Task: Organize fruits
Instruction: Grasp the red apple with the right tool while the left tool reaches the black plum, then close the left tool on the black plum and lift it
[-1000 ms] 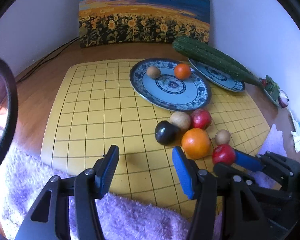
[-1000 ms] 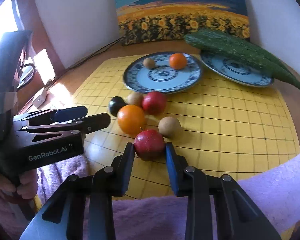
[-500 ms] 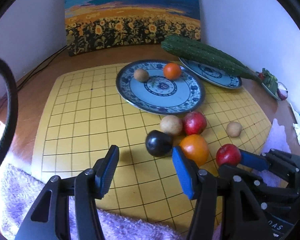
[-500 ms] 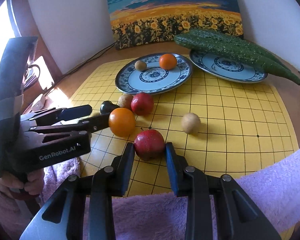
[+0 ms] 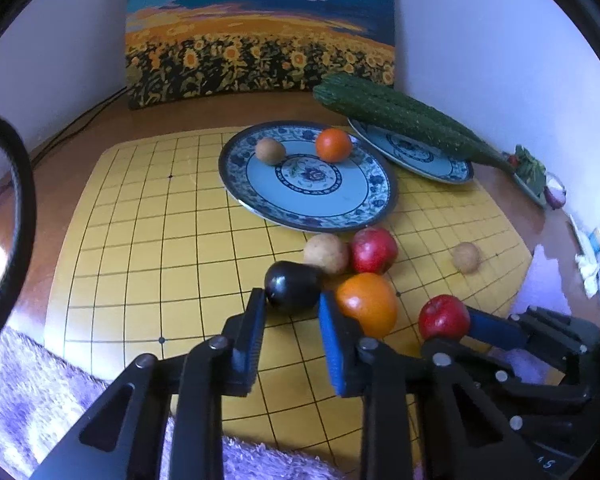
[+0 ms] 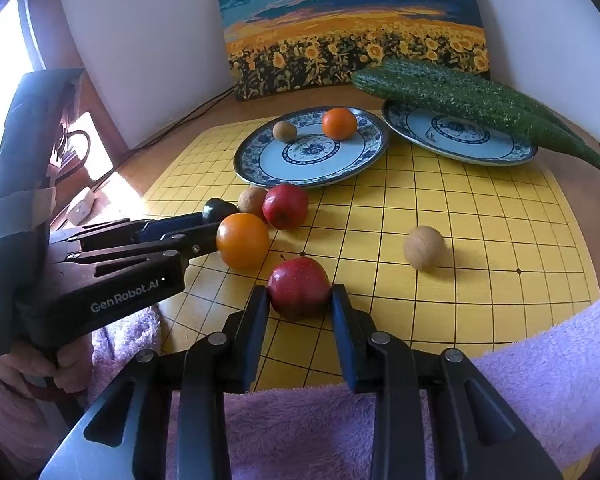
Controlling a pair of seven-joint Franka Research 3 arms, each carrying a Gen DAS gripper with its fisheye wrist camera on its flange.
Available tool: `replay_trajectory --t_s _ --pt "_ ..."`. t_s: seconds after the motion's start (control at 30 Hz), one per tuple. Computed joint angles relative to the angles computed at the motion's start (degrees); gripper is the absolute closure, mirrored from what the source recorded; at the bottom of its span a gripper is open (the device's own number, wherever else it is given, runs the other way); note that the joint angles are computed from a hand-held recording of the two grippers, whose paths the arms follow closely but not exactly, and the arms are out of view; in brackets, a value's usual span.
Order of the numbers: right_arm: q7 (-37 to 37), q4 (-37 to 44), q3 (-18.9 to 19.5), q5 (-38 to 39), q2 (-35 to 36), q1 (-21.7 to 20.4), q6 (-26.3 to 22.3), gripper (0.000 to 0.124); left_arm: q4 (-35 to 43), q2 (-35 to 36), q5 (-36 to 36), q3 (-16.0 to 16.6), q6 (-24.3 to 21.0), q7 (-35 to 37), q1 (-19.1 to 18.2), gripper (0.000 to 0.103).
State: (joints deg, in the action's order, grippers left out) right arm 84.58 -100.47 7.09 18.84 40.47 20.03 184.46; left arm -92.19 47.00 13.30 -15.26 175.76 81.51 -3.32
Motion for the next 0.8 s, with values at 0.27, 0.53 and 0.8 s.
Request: replay_trajectory --t_s 0.27,0.53,0.8 --pt "0.23 -0.1 -0.35 0.18 -0.04 0.38 0.26 0.091 -4.67 -2.39 -0.85 -3.65 3.24 -0.24 3.93 0.075" --pt "0.11 -1.1 2.23 0.55 -0.32 -1.57 1.67 0.091 -8.57 -3.73 -1.2 -10.31 4.22 2.21 9.73 0.075" --pt "0.07 -3.15 3.74 0.49 -1.35 -2.69 4.75 0.091 -11.27 -5.85 -0.64 -9.69 6.35 0.74 9.34 0.075"
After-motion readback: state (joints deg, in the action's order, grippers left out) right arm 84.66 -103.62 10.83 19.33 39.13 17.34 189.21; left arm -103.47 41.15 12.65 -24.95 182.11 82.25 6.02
